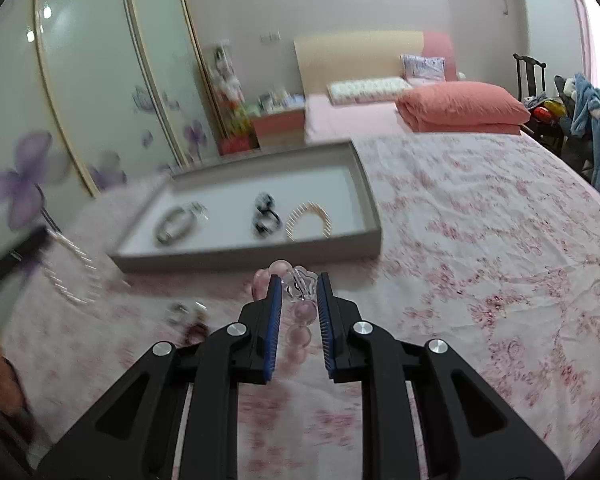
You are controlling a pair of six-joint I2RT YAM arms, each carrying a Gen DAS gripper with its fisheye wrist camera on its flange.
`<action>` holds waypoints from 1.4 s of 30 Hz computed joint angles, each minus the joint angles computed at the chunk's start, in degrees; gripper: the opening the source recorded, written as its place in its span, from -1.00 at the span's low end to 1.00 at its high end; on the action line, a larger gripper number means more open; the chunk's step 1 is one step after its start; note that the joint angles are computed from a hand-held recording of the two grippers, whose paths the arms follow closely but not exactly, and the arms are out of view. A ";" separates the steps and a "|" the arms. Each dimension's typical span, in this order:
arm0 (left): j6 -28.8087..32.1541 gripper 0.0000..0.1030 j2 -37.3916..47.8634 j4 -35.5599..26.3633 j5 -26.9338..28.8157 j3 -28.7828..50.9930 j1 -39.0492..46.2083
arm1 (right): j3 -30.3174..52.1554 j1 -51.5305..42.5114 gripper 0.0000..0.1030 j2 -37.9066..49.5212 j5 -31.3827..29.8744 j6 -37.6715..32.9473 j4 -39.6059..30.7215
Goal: Organize jewelry
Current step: 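Lift the pearl necklace with the left tool while the right tool lifts the pink bracelet, then lower both held pieces into the tray and open both tools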
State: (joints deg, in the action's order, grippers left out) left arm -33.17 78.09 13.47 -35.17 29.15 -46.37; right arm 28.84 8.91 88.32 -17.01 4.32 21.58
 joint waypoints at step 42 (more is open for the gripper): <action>9.26 -0.81 26.12 3.46 12.52 24.34 16.82 | 26.62 8.65 -0.63 20.24 5.95 13.06 4.33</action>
State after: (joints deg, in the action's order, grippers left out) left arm -23.91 104.21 16.93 -22.65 53.50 -29.55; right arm 55.46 17.56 108.56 -11.06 17.38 25.91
